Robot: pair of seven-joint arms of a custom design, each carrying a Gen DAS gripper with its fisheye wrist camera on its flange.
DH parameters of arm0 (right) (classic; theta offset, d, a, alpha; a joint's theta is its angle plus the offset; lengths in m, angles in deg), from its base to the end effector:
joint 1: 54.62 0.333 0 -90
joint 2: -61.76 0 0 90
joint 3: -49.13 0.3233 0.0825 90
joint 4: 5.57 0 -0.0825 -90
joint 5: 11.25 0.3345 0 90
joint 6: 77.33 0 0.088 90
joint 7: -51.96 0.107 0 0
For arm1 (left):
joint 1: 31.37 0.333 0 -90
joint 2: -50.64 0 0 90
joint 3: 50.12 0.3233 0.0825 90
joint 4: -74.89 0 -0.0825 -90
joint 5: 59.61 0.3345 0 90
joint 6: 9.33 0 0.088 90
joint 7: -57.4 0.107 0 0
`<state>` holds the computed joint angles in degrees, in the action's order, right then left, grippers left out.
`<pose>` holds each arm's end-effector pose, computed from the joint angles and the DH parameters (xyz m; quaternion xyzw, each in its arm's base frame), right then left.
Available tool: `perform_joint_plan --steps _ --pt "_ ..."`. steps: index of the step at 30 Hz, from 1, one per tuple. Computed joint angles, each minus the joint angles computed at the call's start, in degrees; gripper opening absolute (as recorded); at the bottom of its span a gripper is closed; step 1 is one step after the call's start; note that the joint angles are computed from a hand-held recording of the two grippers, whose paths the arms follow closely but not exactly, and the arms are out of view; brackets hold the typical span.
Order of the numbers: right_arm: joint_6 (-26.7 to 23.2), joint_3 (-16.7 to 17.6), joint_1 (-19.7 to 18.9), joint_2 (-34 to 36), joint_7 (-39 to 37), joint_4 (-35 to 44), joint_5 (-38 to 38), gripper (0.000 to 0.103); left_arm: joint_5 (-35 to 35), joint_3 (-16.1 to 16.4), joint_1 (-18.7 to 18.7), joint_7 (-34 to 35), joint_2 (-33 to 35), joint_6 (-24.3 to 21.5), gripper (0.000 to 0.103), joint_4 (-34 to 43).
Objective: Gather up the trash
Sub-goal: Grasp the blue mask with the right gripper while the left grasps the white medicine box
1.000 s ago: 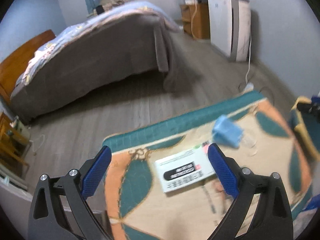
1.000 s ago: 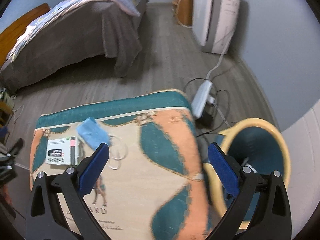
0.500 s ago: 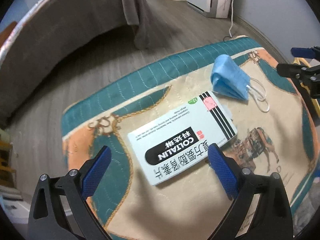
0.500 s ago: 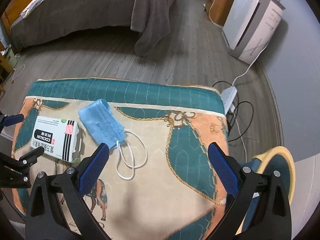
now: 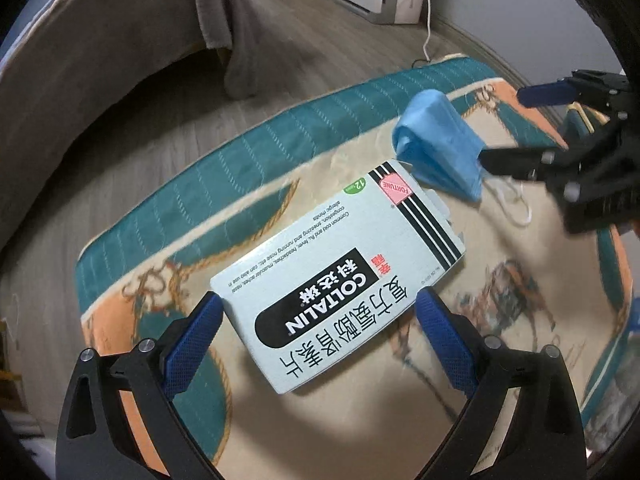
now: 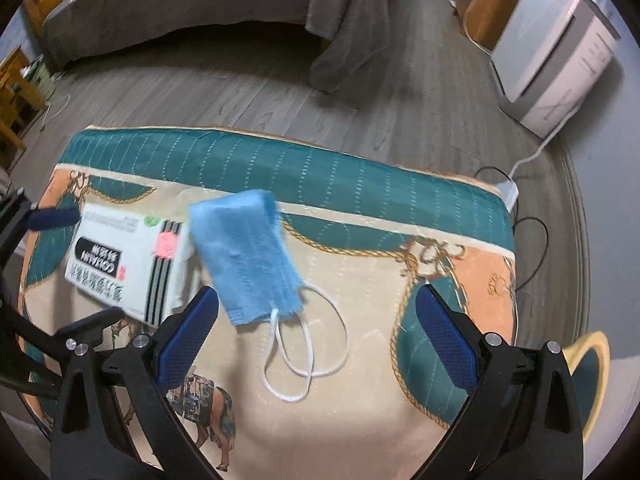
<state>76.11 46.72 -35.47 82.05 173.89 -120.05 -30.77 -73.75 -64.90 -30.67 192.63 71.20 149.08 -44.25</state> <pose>0.5724 0.1849 0.3562 -0.7012 0.6869 -0.1556 0.1114 0.5737 -0.1233 0.3365 -0.3736 0.9070 -0.1726 0.0894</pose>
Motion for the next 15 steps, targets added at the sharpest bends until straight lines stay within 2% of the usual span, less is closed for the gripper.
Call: perform_joint_plan --steps 4,8,9,11,12,15 --pt "2.9 1.3 -1.4 0.7 -2.5 0.1 2.8 0.097 -0.4 -0.8 0.4 1.4 0.6 -0.1 0.097 0.5" --pt "5.1 4.3 -4.2 2.6 -7.2 1.5 10.5 0.091 -2.2 -1.2 1.6 2.7 1.0 -3.6 0.098 2.5" --pt "5.3 5.3 -5.0 3.4 -8.7 2.1 12.9 0.084 -2.6 -1.1 1.7 3.0 1.1 -4.1 0.098 2.9" --pt "4.4 7.5 -7.0 4.9 -12.5 4.0 17.9 0.056 -4.0 -1.5 2.2 4.7 0.8 -4.2 0.098 2.9" --pt "3.3 8.9 -8.3 5.5 -14.7 5.0 20.8 0.033 -4.2 -1.5 2.2 5.3 0.7 -4.1 0.098 2.9" --pt "1.9 7.5 -7.5 5.7 -14.8 6.1 23.7 0.017 -5.1 -1.8 2.0 6.7 1.5 -4.2 0.098 4.1"
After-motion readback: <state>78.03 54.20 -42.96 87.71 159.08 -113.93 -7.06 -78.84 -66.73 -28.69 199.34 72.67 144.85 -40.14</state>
